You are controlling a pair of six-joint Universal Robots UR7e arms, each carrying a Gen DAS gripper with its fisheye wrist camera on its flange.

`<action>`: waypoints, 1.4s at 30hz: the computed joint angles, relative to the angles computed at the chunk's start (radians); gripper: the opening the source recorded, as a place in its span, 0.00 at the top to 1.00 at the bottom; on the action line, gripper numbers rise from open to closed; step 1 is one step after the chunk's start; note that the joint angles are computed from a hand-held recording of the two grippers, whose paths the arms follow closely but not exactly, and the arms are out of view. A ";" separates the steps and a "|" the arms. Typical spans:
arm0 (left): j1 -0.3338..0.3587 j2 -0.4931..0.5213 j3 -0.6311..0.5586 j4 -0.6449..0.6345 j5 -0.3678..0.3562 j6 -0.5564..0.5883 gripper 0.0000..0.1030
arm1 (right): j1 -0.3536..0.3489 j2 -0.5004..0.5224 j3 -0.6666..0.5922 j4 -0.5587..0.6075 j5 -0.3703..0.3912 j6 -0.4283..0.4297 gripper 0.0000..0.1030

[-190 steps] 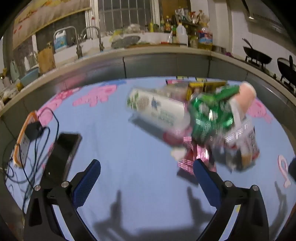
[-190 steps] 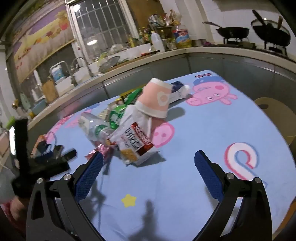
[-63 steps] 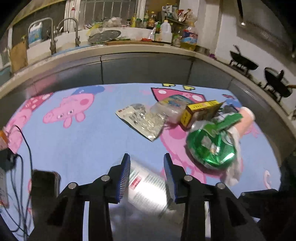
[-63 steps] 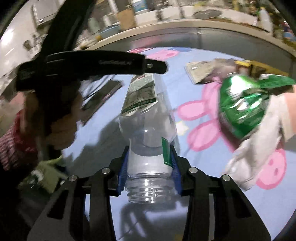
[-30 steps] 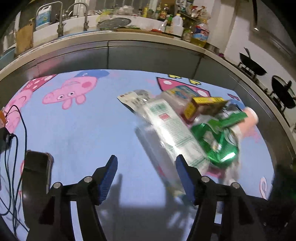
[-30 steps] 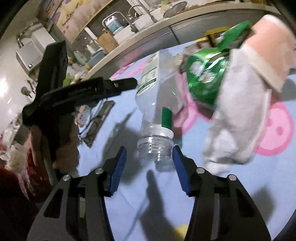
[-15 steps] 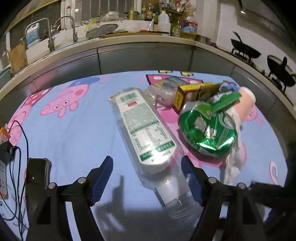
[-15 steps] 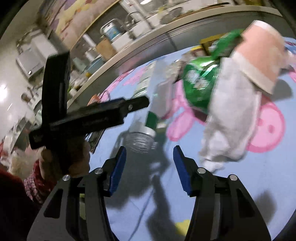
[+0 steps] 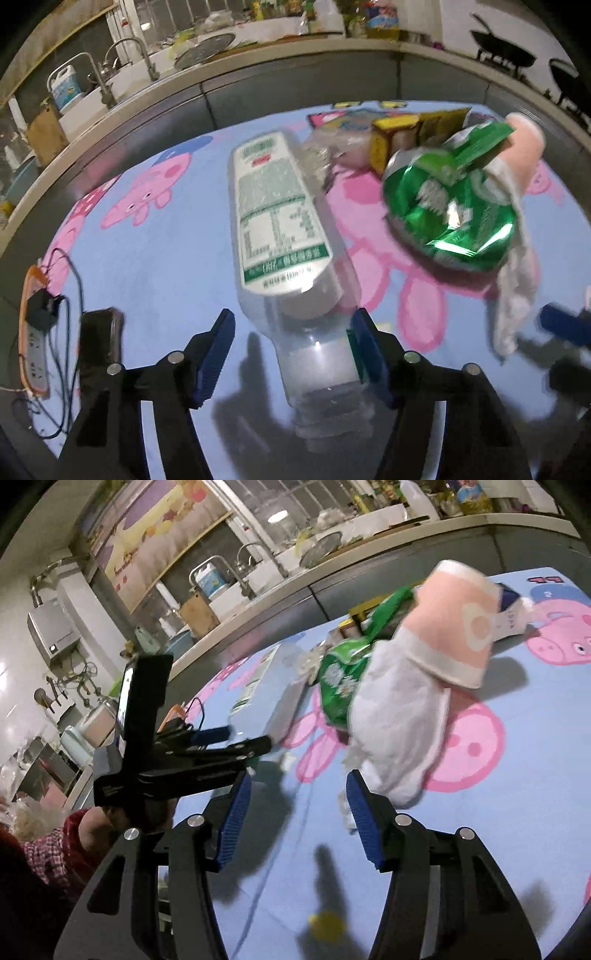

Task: Collect trash
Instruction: 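Lift the bottle with the left tool while the right tool grasps the white tissue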

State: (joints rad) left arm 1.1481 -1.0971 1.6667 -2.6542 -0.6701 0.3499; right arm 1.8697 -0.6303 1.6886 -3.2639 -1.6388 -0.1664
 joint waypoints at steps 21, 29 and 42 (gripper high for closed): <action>0.026 -0.026 0.008 0.023 0.009 -0.056 0.39 | -0.033 0.020 -0.066 0.040 -0.158 0.137 0.35; 0.023 0.024 -0.067 -0.027 -0.032 0.007 0.34 | 0.006 0.086 -0.164 0.084 -0.262 0.072 0.37; 0.012 -0.126 0.087 -0.095 -0.212 0.076 0.40 | -0.007 -0.048 0.054 -0.022 -0.115 0.023 0.92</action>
